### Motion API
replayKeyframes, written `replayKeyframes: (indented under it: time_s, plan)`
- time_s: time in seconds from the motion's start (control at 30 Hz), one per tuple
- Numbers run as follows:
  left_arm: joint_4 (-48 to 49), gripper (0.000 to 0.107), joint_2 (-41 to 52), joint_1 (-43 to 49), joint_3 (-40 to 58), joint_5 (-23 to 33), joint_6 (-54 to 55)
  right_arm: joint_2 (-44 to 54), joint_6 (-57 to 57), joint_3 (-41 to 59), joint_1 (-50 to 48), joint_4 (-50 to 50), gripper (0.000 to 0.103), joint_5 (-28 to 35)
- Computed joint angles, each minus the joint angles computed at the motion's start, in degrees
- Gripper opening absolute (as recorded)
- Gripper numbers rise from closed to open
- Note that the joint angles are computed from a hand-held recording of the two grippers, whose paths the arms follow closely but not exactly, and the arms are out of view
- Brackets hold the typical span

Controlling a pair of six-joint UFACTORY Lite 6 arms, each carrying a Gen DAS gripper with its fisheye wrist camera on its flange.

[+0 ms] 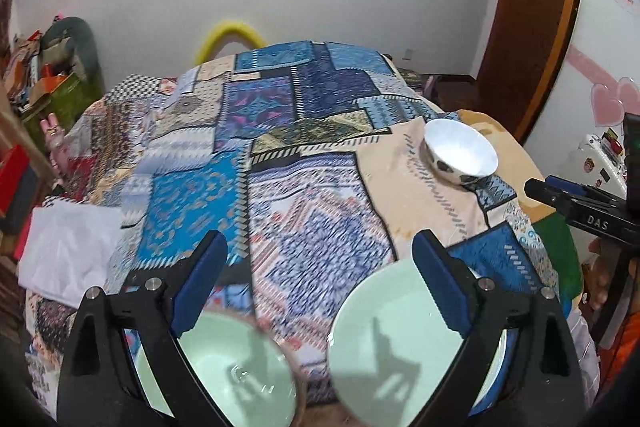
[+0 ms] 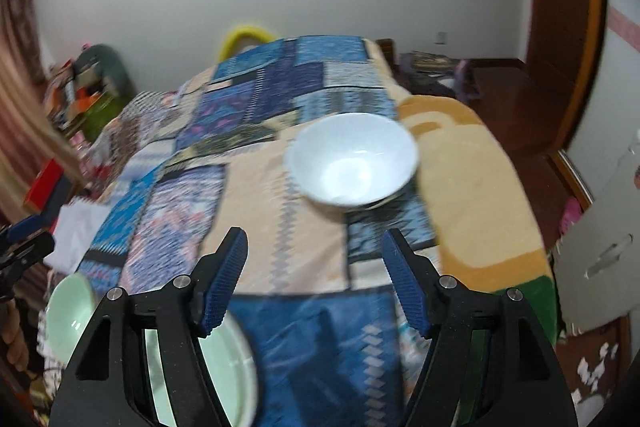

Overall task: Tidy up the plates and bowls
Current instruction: 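Close the left gripper on the white bowl rim while the right gripper grips it too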

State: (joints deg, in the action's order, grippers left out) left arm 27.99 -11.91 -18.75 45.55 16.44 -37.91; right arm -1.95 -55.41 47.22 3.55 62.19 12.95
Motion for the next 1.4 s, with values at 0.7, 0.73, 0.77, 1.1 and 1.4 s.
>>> replayKeyframes:
  time_s: [0.7, 0.73, 0.77, 1.1, 1.4]
  plan:
    - [-25.3, 0.095, 45.8, 0.2, 39.6, -1.6, 24.9, 34.5, -2.3, 27.2, -6.0, 1.7, 0.032, 1.4]
    - [-24.6, 0.095, 47.0, 0.0, 41.1, -1.1, 24.2, 35.5, -1.5, 28.4, -6.1, 0.8, 0.032, 2.0]
    - [-23.8, 0.095, 48.2, -0.3, 42.4, -0.8, 23.5, 36.5, 0.0, 29.4, -6.0, -0.7, 0.032, 2.2]
    - [-28.3, 0.095, 55.0, -2.5, 50.0, 1.1, 26.8, 33.7, -12.3, 26.3, -6.2, 5.0, 0.017, 6.4]
    - [-31.9, 0.088, 62.8, -3.3, 58.8, 5.6, 29.3, 29.0, -17.9, 19.7, -4.7, 6.3, 0.017, 12.5]
